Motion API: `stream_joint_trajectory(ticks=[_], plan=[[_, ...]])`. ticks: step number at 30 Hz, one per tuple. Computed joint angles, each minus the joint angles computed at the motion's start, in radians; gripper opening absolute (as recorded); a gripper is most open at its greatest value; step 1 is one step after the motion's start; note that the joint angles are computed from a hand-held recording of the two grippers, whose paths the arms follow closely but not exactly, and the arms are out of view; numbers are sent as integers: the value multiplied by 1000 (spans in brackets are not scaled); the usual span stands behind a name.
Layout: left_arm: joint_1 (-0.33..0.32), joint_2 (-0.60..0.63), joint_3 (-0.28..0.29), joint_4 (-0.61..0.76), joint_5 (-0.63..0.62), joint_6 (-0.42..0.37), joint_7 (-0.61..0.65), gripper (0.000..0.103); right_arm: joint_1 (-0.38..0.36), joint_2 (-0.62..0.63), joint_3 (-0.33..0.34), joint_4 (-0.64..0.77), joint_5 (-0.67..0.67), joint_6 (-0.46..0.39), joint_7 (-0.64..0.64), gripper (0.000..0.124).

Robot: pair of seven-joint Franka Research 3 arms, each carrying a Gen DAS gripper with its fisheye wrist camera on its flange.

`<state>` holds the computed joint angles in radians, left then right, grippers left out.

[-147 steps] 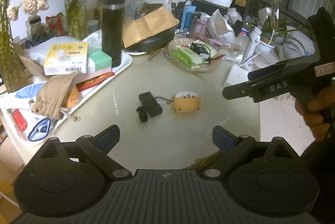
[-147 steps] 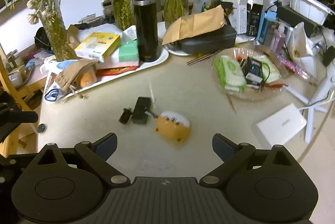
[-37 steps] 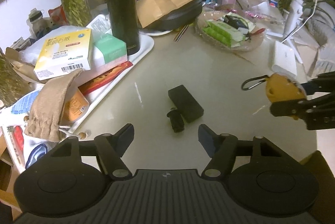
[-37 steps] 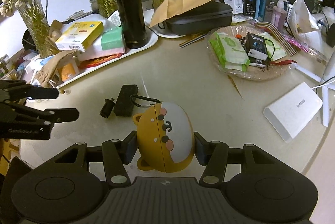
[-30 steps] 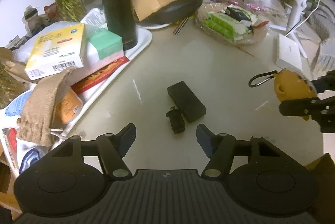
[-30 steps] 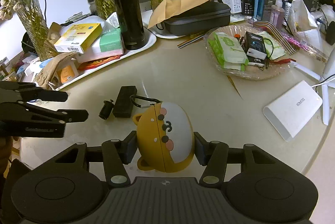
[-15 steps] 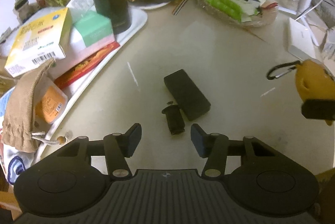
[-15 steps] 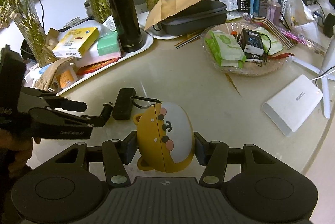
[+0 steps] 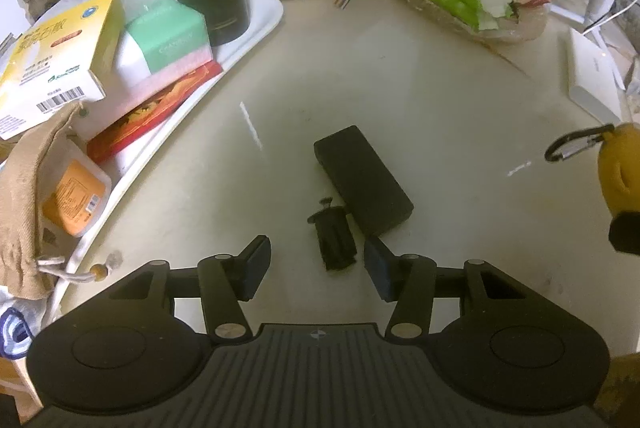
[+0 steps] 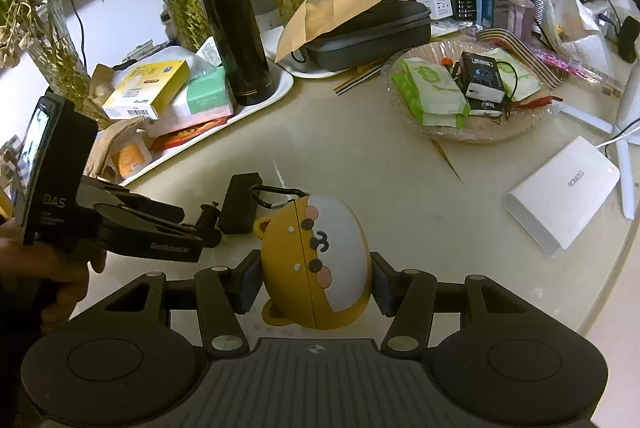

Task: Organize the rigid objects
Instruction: 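Lift the cat toy with the right tool while the left tool lowers onto the black adapter, then close the left tool on the black adapter and lift it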

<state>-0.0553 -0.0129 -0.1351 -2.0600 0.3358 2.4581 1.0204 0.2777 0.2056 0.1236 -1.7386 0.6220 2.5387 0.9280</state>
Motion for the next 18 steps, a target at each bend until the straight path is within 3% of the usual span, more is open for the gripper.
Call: stream_joint_trajectory(ticks=[8, 13, 18], plan=[[2, -6, 1, -18, -11, 36, -6, 43, -1, 2, 0, 1, 5, -3, -6, 58], [4, -6, 1, -15, 29, 28, -42, 19, -1, 0, 0, -1, 6, -1, -4, 58], [6, -9, 2, -19, 22, 35, -31, 19, 2, 6, -1, 4, -1, 0, 8, 58]])
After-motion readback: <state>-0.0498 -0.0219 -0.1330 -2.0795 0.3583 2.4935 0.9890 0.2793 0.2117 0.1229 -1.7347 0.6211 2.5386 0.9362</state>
